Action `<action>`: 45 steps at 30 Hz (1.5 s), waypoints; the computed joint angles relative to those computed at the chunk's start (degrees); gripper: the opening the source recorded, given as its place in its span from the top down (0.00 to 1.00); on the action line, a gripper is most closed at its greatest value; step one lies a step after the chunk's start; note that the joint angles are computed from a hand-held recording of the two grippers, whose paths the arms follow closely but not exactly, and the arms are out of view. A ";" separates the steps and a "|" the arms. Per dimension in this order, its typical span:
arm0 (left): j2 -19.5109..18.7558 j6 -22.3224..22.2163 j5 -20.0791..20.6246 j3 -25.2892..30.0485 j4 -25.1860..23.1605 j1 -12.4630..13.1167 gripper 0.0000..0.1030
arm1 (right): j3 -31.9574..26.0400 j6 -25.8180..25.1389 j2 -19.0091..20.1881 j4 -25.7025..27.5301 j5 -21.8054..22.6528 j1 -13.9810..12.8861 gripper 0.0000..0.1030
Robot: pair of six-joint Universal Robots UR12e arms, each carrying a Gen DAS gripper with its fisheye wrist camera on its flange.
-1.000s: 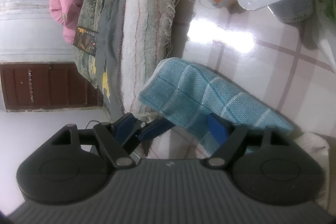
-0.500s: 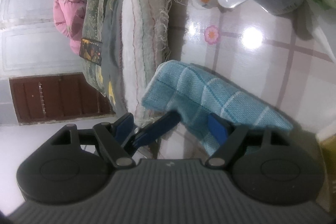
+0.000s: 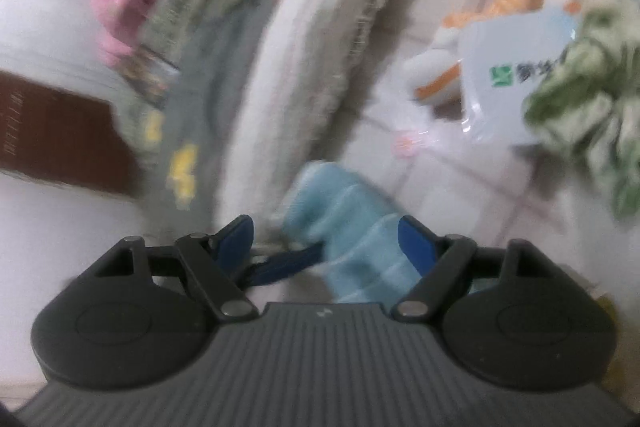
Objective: Organize soft objects
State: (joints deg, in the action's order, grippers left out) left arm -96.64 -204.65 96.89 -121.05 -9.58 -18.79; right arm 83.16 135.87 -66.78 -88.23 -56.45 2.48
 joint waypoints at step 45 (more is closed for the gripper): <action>-0.68 11.75 9.84 5.90 8.32 -6.11 0.53 | 8.41 -7.85 -10.94 -4.81 9.34 -7.07 0.83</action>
